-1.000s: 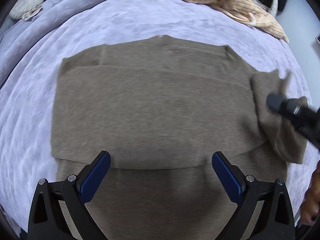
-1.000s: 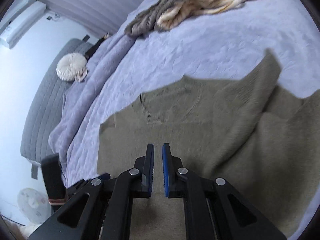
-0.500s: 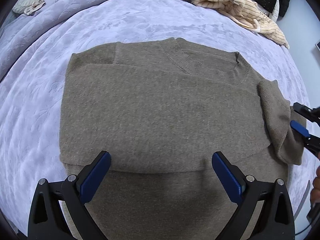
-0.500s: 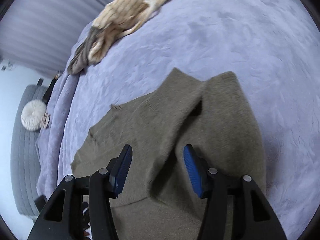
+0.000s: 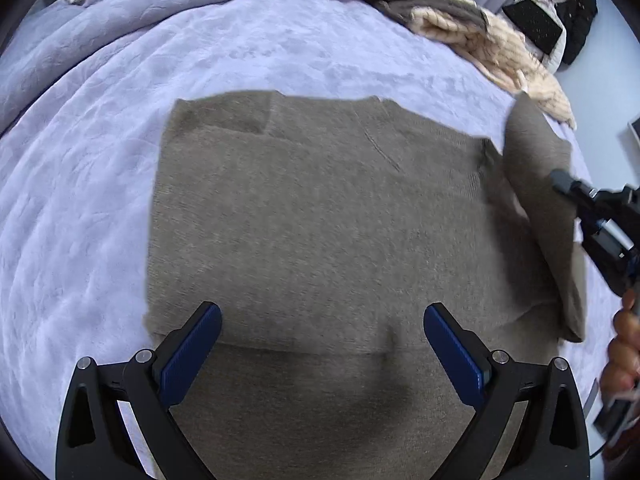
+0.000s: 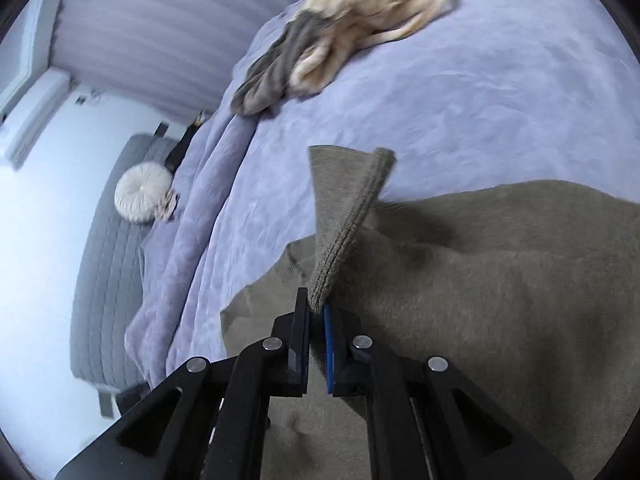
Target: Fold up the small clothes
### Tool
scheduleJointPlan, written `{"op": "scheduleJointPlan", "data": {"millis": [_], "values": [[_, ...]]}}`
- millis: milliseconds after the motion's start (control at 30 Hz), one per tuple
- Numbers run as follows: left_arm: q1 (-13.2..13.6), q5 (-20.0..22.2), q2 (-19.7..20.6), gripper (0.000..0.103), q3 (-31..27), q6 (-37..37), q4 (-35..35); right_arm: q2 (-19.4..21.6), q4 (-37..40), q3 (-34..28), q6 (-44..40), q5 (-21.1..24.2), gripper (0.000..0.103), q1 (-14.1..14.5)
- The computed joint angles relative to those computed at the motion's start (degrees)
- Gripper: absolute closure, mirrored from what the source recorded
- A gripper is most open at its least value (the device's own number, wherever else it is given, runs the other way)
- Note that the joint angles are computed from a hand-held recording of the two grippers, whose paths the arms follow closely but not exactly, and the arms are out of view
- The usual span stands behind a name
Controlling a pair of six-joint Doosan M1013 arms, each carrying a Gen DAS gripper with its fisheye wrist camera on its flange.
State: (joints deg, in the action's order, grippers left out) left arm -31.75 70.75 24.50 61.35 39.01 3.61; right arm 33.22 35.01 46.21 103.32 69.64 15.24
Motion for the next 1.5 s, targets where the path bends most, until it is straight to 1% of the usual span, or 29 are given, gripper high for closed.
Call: {"op": "scheduleJointPlan", "data": {"millis": [67, 167, 233, 267, 333, 433, 500, 600, 700, 767, 800, 833, 867, 900, 933, 967, 1033, 1133, 1200, 1233, 1267, 1300, 1367, 1400, 1433, 1467, 1500], "values": [[0.48, -1.85, -1.08, 0.002, 1.45, -0.54, -0.11, 1.66, -0.35, -2.55, -4.42, 3.94, 0.097, 2.0], [1.28, -3.91, -2.25, 0.002, 3.22, -1.34, -1.38, 3.08, -2.84, -3.78, -8.65, 9.1, 0.097, 4.61], [1.85, -5.63, -2.56, 0.002, 4.01, -0.64, -3.89, 3.81, -3.91, -3.83, -9.9, 12.36, 0.097, 5.8], [2.11, -6.57, -2.58, 0.002, 4.32, 0.09, -5.43, 4.26, -3.37, -3.97, -10.07, 13.75, 0.097, 5.94], [2.65, -8.47, -2.27, 0.002, 4.56, 2.44, -9.11, 4.26, -2.86, -3.18, -9.74, 15.63, 0.093, 6.18], [3.19, -9.57, -1.04, 0.002, 3.9, 6.14, -14.55, 3.12, -3.37, -1.81, -9.05, 15.74, 0.092, 5.97], [3.35, -9.6, -0.1, 0.002, 2.91, 6.76, -16.37, 1.85, -3.23, -0.24, -8.29, 15.05, 0.089, 5.42], [3.32, -10.5, 1.09, 0.002, 1.39, 7.48, -18.15, -0.72, -3.62, 3.3, -6.08, 13.83, 0.088, 3.89], [3.23, -10.5, 2.83, 0.002, -1.14, 7.62, -18.9, -4.17, -3.79, 8.42, -2.48, 11.81, 0.086, 1.94], [3.14, -9.1, 4.01, 0.002, -2.92, 6.04, -17.62, -6.5, -3.7, 12.05, 0.58, 10.11, 0.084, 0.55], [3.1, -8.44, 4.42, 0.002, -3.56, 4.75, -16.66, -7.64, -3.74, 13.72, 2.34, 9.06, 0.08, -0.1], [2.99, -7.99, 4.7, 0.007, -4.07, 3.12, -15.33, -8.88, -3.71, 15.64, 4.18, 7.66, 0.072, -0.84], [2.84, -7.32, 4.97, 0.023, -4.59, 1.74, -13.82, -10.03, -3.67, 17.45, 6.03, 6.12, 0.068, -1.54], [2.73, -5.81, 5.42, 0.036, -5.47, 1.23, -12.48, -11.36, -3.12, 19.62, 8.24, 3.85, 0.06, -2.41], [2.71, -4.24, 5.89, 0.07, -6.32, 1.53, -11.73, -12.38, -2.24, 21.41, 9.73, 1.87, 0.059, -3.18], [2.88, -3.19, 6.23, 0.097, -6.87, 2.15, -11.93, -13.43, -0.83, 23.38, 11.07, -0.35, 0.059, -4.08], [3.32, -4.1, 5.98, 0.097, -6.63, 2.67, -13.17, -14.98, 3.2, 27.21, 13.76, -5.36, 0.059, -5.68], [2.99, -5.59, 5.59, 0.097, -7.9, 3.82, -10.98, -16.59, 7.49, 31.81, 18.36, -14.09, 0.059, -7.2], [2.75, -6.52, 5.36, 0.097, -9.22, 4.89, -9.71, -17.24, 9.6, 33.55, 20.31, -18.23, 0.06, -7.89], [2.7, -6.8, 5.36, 0.097, -9.78, 5.31, -9.38, -17.41, 10.27, 33.79, 20.58, -19.48, 0.07, -8.17], [2.65, -7.27, 5.15, 0.097, -10.06, 5.86, -9.06, -17.48, 9.6, 33.36, 20.17, -19.98, 0.08, -8.26], [2.58, -7.78, 4.86, 0.097, -10.12, 6.46, -8.68, -17.29, 8.31, 32.45, 19.61, -19.45, 0.091, -8.22], [2.54, -8.11, 4.28, 0.097, -9.68, 7.87, -8.58, -17.08, 6.09, 30.7, 17.18, -17.74, 0.092, -8.1], [2.45, -7.66, 4.05, 0.097, -9.16, 8.47, -8.2, -17.14, 6.11, 30.46, 15.83, -16.72, 0.092, -8.48], [2.47, -7.09, 3.95, 0.097, -8.67, 8.66, -8.2, -16.78, 4.92, 29.71, 15.43, -15.56, 0.092, -8.27], [2.64, -6.7, 3.72, 0.097, -7.65, 8.74, -8.84, -16.37, 3.15, 29.07, 15.23, -14.2, 0.092, -8.08], [2.75, -6.68, 3.44, 0.097, -6.27, 8.7, -9.55, -16.29, 1.83, 28.99, 14.25, -12.67, 0.092, -8.53]]}}
